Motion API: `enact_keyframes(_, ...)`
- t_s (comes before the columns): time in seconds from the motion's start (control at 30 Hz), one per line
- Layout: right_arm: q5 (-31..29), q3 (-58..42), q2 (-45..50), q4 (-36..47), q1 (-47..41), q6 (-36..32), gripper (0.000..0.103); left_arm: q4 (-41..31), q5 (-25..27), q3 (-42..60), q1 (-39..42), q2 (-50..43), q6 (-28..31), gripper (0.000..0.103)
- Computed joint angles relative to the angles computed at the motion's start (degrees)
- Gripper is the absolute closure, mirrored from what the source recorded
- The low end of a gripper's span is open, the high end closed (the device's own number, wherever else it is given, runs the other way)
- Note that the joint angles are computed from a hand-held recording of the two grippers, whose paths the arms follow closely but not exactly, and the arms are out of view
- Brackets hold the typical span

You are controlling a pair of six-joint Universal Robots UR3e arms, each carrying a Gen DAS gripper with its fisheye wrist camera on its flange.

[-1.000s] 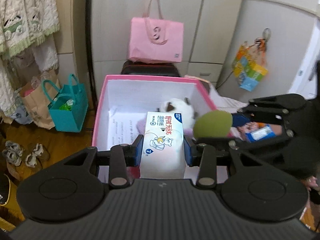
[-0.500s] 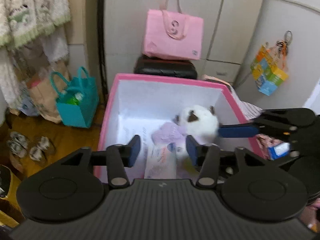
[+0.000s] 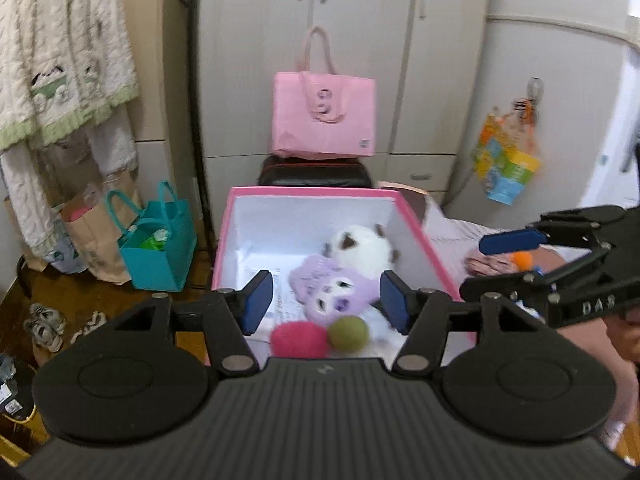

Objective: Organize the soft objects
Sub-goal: 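Withdraw both grippers from the box back toward the bed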

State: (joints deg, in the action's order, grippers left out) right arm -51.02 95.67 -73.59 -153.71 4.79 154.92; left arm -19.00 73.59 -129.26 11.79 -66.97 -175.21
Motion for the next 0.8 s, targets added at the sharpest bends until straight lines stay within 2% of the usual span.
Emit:
enact_keyframes(0.1, -1.4, 1.4, -5.5, 6.7, -0.7, -2.8, 0.032, -10.9, -3.1, 3.9, -0.8, 4.1, 4.6, 0.044)
enact_keyframes(0.17, -1.6, 2.5, -8.9, 9.5, -1.2, -4.7, 0.032, -16.8, -4.6, 6.8, -1.5, 5.8, 5.2, 0.044)
enact_keyframes(0.33, 2.9, 10.4, -21.4, 15.9, -6.7, -11.2, 0.029, -21.3, -3.4, 7.6, -5.9, 9.7, 4.3, 0.042)
enact_keyframes(0.43, 6.4, 13.1, -27.9, 23.5, -10.6, -16.9, 0.028, -26.7, -8.0, 7.5, -6.1, 12.3, 5.5, 0.039)
enact_keyframes(0.5, 6.8, 14.1, -31.2, 27.5, -12.1, -19.6, 0.028, -30.4, -9.9, 8.1, -7.4, 12.4, 4.9, 0.039)
enact_keyframes(0.63, 8.3, 18.3, -39.8, 34.7, -17.0, -27.1, 0.028, -24.3, -1.8, 7.4, -18.2, 9.8, 0.2, 0.039)
enact_keyframes(0.8, 12.8, 20.8, -50.2, 53.8, -29.0, -42.3, 0.027, -19.5, 3.7, 8.8, -27.2, 4.7, -4.5, 0.038)
